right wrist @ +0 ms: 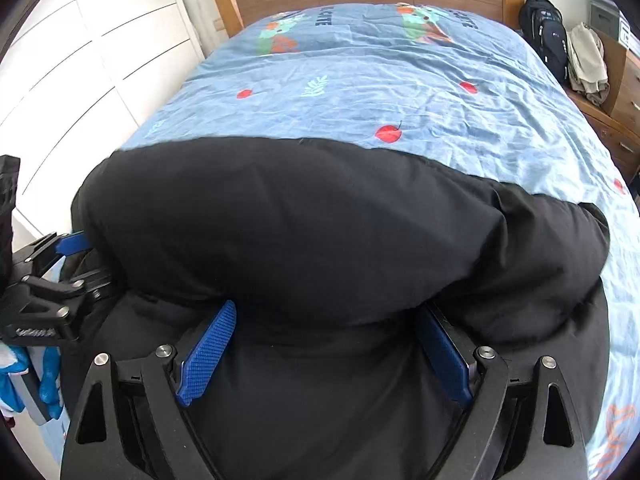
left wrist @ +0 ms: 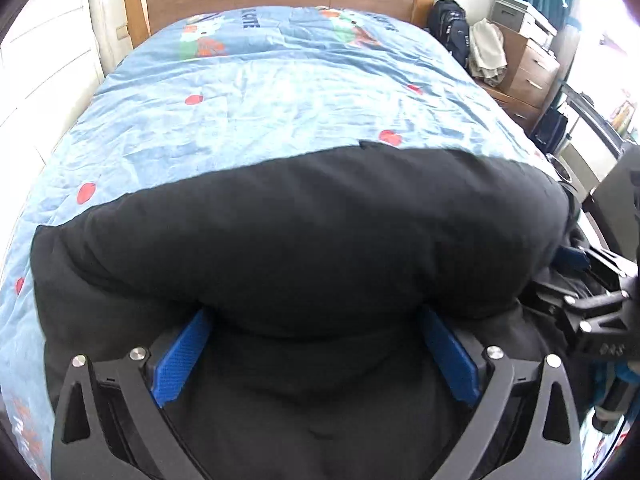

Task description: Fold large clothes

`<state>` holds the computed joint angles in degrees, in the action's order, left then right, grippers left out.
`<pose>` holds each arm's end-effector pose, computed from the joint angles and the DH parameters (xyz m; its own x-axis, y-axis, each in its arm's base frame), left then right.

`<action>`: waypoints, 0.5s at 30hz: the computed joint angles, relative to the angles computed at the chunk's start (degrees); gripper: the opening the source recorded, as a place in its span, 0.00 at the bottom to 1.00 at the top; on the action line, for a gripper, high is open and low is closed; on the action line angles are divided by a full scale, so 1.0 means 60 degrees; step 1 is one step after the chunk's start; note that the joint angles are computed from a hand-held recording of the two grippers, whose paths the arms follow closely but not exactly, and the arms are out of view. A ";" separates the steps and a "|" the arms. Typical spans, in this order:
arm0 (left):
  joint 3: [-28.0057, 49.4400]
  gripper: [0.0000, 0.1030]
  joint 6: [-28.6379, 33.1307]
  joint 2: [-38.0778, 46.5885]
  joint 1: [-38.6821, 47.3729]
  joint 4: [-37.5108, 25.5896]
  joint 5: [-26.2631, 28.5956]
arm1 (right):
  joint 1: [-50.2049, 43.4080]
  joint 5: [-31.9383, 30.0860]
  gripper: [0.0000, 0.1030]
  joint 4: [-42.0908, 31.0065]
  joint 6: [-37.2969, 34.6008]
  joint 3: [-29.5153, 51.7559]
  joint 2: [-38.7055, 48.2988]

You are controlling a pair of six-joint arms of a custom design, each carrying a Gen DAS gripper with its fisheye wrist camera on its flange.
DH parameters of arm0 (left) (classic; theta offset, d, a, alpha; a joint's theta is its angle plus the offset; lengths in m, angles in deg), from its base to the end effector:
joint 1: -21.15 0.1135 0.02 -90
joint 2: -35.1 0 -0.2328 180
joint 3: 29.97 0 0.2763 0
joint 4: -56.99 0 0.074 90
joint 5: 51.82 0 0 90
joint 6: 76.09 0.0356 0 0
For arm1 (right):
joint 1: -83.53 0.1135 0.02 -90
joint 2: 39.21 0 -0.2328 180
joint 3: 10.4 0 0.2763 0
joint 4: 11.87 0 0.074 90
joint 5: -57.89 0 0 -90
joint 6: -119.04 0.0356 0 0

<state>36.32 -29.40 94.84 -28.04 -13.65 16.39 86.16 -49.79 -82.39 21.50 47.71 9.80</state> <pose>0.1564 -0.1609 0.2498 -0.8371 -0.0051 -0.5470 0.0310 0.9979 -0.0568 0.1911 0.0196 0.2382 -0.8449 -0.1640 -0.5092 -0.3023 0.9316 0.2016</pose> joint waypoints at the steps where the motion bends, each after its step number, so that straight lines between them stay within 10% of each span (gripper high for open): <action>1: -0.0055 1.00 0.0327 0.0075 0.0491 0.0286 0.0263 | -0.0065 -0.0085 0.87 0.0254 0.0082 0.0061 0.0358; 15: 0.1074 1.00 0.1644 0.2887 0.3041 0.2021 0.1692 | -0.0093 0.0102 0.91 0.2194 0.0886 0.0912 0.3452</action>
